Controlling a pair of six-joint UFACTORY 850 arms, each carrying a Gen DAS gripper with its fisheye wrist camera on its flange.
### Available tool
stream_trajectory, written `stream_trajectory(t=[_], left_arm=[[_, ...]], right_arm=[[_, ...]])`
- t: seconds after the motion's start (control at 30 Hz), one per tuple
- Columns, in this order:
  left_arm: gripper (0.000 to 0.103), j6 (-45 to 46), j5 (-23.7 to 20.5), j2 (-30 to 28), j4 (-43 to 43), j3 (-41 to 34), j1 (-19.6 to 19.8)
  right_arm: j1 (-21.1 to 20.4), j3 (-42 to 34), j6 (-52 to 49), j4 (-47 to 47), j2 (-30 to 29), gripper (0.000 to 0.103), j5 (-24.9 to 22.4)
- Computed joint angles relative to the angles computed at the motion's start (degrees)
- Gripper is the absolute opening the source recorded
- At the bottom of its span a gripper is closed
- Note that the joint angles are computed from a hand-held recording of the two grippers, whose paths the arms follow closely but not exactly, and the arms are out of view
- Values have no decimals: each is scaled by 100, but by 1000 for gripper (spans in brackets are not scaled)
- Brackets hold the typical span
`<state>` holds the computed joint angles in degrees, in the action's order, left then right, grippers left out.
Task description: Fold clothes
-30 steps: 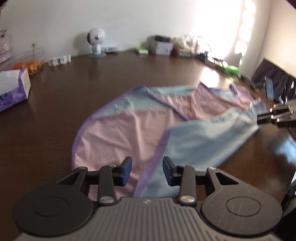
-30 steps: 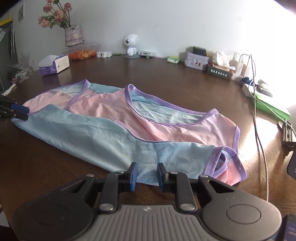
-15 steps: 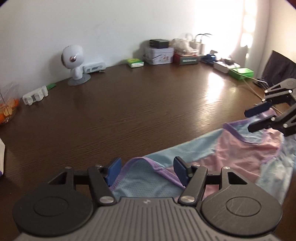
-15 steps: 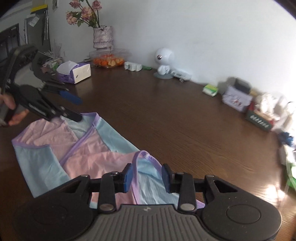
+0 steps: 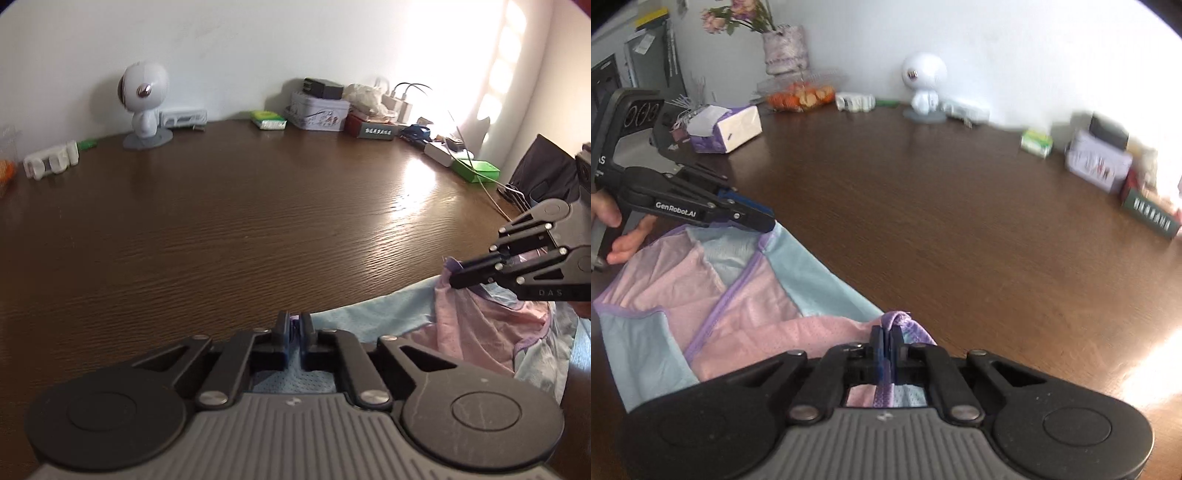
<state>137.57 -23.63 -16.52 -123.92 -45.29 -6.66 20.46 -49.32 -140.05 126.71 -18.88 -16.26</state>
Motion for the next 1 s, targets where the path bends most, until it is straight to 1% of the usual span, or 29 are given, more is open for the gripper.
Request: stream_trajectory(t=[0.1, 0.17, 0.23, 0.27, 0.33, 0.43, 0.47, 0.5, 0.53, 0.57, 0.6, 0.63, 0.67, 0.73, 0.8, 0.83, 0.87, 0.9, 0.93, 0.97, 1.0], left_arm=[[3, 699, 13, 404, -757, 348, -141], [3, 1518, 131, 849, -1616, 724, -346], [3, 2322, 178, 1378, -2481, 1225, -602], [3, 2706, 208, 1630, -2933, 1472, -755], [3, 3319, 234, 2023, -3806, 1957, -1085], [4, 3481, 31, 2336, -4338, 2522, -1243], [4, 3485, -84, 2413, -4437, 2694, -1251], [9, 3400, -253, 2428, -4393, 2815, -1152], [13, 3300, -288, 2433, -4398, 2873, -1054], [27, 3275, -214, 2456, -4545, 2899, -968], [42, 3283, -130, 2505, -4712, 2912, -889], [48, 3273, -45, 2556, -4851, 2909, -814], [53, 3270, 41, 2605, -4996, 2902, -739], [53, 3019, 234, 2607, -5064, 2812, -571], [52, 2425, 358, 2438, -4711, 2627, -387], [51, 2290, 461, 2318, -4638, 2515, -348], [48, 2279, 553, 2197, -4649, 2415, -320], [42, 2226, 605, 2086, -4597, 2335, -288], [37, 2131, 569, 2004, -4461, 2307, -257], [24, 2138, 525, 1949, -4445, 2291, -255], [13, 2147, 481, 1893, -4431, 2275, -254]], right_arm=[[8, 219, -750, 731, 215, 1, -123], [11, 465, -1201, 1095, 491, 1, -198], [7, 825, -1630, 1308, 888, 1, -311], [-16, 1034, -1623, 1220, 1104, 1, -355], [-58, 1461, -1195, 676, 1494, 1, -357], [-61, 2008, -599, -150, 1880, 1, -354], [-50, 2142, -621, -207, 1964, 1, -358], [-38, 2272, -745, -166, 2054, 2, -369], [-81, 2380, -843, -86, 2174, 8, -425], [-153, 2475, -918, 4, 2309, 14, -505], [-268, 2549, -971, 125, 2457, 27, -591], [-403, 2607, -1003, 254, 2606, 38, -682], [-548, 2604, -1089, 433, 2680, 40, -676], [-837, 2521, -1368, 900, 2731, 41, -577], [-1047, 2213, -1650, 1633, 2446, 40, -237], [-1147, 2018, -1780, 2006, 2267, 38, -35], [-1245, 1820, -1714, 2139, 2058, 38, 68], [-1313, 1628, -1491, 2033, 1825, 38, 112], [-1379, 1429, -1095, 1715, 1594, 35, 159], [-1393, 1231, -892, 1637, 1365, 33, 287], [-1351, 1052, -930, 1766, 1161, 33, 484]])
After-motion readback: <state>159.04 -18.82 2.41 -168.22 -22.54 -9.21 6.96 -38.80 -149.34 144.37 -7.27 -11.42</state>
